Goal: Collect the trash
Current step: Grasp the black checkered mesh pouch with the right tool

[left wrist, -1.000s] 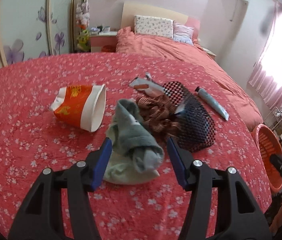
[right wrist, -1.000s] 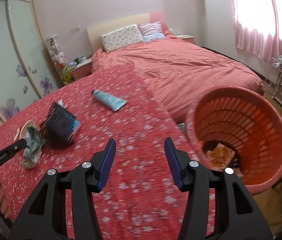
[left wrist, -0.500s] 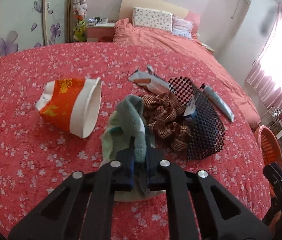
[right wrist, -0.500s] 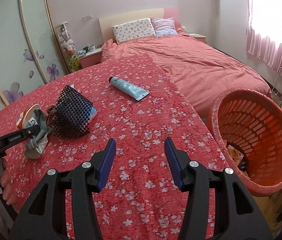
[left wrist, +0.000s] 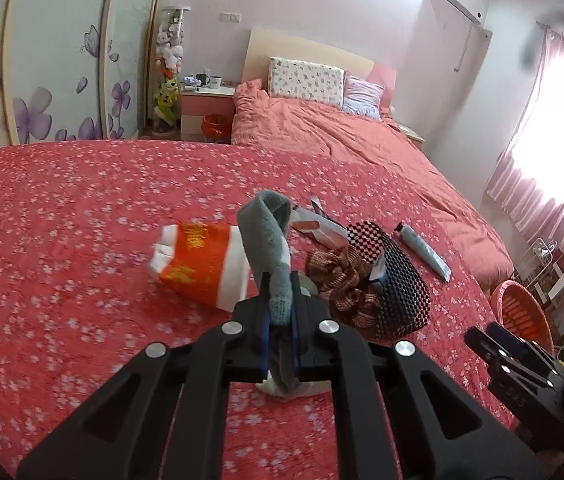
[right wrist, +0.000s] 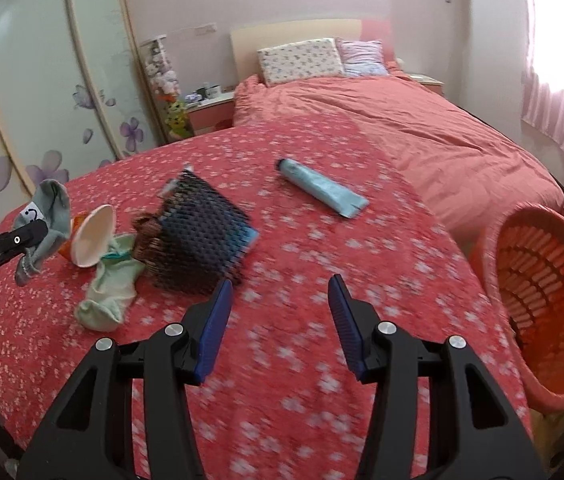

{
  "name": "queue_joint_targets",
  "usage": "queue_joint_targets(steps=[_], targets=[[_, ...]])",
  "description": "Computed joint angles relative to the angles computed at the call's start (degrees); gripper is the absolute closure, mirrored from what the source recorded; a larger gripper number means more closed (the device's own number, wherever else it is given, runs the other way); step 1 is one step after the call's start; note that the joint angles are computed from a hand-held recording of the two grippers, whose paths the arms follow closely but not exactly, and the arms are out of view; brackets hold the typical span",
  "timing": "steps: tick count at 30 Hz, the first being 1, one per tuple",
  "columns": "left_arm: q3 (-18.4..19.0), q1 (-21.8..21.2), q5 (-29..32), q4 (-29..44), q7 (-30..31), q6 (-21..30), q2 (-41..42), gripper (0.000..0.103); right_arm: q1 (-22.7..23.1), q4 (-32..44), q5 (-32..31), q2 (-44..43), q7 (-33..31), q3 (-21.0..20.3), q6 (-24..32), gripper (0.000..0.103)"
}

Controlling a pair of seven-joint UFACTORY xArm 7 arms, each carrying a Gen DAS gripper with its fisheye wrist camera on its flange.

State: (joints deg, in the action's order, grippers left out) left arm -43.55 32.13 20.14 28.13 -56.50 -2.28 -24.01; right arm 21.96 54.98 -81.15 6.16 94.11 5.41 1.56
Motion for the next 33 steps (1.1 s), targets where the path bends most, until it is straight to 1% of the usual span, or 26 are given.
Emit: queue_joint_targets(steps=[3, 5, 9, 12, 14, 15, 16, 18, 19, 20, 21, 23, 24, 25, 27, 28, 29, 30, 31, 32, 33], targets=[[3.27, -2.76, -0.55, -1.57, 0.86, 0.17, -1.45, 0.095, 0.81, 3.14, 2.13, 2.77, -2.47, 0.24, -0.43, 0.056], [5.60, -4.77, -1.03, -2.75, 1.61, 0.45, -2.55, 0.094, 1.83, 5.38, 4.94, 4.86, -5.29, -0.23, -0.53, 0.058], [9.25, -7.20, -1.85, -4.62, 3.24, 0.39, -3.68, 0.094, 2.41, 9.50, 13.90, 9.21, -13.46, 0.10, -0.44, 0.059], [10.82, -8.13, -2.82, -5.87, 4.26, -0.24, -4.03, 0.094, 0.58, 10.88, 22.09, 11.65, -21.71, 2.58, -0.28, 0.059], [11.94, -8.76, -3.58, -6.58, 5.23, -0.60, -4.08, 0.094, -1.31, 11.74, 27.92, 13.20, -28.08, 5.51, 1.16, 0.059], [12.50, -9.07, -4.00, -6.83, 5.73, -0.76, -3.94, 0.094, -1.20, 12.09, 29.50, 13.76, -29.76, 5.80, 1.70, 0.059], [12.93, -9.32, -4.40, -7.13, 6.22, -0.98, -3.91, 0.094, -0.82, 12.33, 30.59, 14.12, -30.96, 5.65, 1.95, 0.059], [14.27, -10.25, -5.36, -7.93, 7.30, -1.26, -4.16, 0.094, 1.25, 12.34, 31.08, 14.13, -31.54, 3.70, 1.97, 0.059], [14.33, -10.27, -5.82, -8.09, 7.65, -1.36, -4.17, 0.094, 1.86, 12.24, 31.75, 14.17, -32.17, 3.15, 1.64, 0.062], [14.56, -10.36, -6.27, -8.23, 8.03, -1.45, -4.14, 0.094, 2.19, 12.01, 32.63, 14.21, -33.00, 2.84, 1.12, 0.070], [14.83, -10.51, -6.70, -8.36, 8.42, -1.54, -4.05, 0.094, 2.74, 11.89, 33.27, 14.20, -33.77, 2.42, 0.91, 0.074], [14.48, -10.77, -7.72, -8.77, 8.50, -1.40, -4.47, 0.094, 6.16, 11.80, 32.25, 13.80, -33.09, -1.01, 0.96, 0.090], [14.68, -11.02, -8.08, -8.82, 8.66, -1.30, -4.45, 0.094, 8.59, 11.76, 31.14, 13.43, -31.87, -3.47, 1.33, 0.092], [14.81, -11.16, -8.34, -8.55, 8.85, -1.07, -4.28, 0.094, 9.75, 11.35, 31.17, 13.05, -31.78, -4.70, 1.11, 0.095], [14.97, -11.56, -8.78, -8.79, 9.02, -1.03, -4.48, 0.094, 11.13, 9.82, 31.96, 11.82, -32.02, -6.63, -0.64, 0.096], [14.45, -11.32, -8.91, -8.72, 8.86, -0.90, -4.61, 0.094, 11.93, 9.16, 32.12, 11.27, -31.98, -7.90, -1.47, 0.097], [14.41, -11.37, -8.96, -8.68, 8.90, -0.79, -4.74, 0.094, 13.61, 8.40, 31.52, 10.53, -31.03, -10.05, -2.38, 0.097], [14.30, -11.52, -9.03, -8.56, 8.85, -0.59, -4.92, 0.094, 15.89, 7.71, 30.32, 9.77, -29.56, -12.91, -3.26, 0.097], [14.17, -11.62, -9.04, -8.50, 8.76, -0.44, -5.14, 0.094, 19.13, 7.03, 28.23, 8.88, -27.15, -16.82, -4.09, 0.097], [14.11, -11.71, -9.00, -8.46, 8.71, -0.37, -5.32, 0.094, 21.10, 6.70, 26.91, 8.43, -25.73, -19.31, -4.67, 0.097], [13.94, -11.90, -8.99, -8.30, 8.56, -0.07, -5.67, 0.094, 24.11, 6.32, 24.07, 7.70, -22.79, -23.07, -5.38, 0.097]])
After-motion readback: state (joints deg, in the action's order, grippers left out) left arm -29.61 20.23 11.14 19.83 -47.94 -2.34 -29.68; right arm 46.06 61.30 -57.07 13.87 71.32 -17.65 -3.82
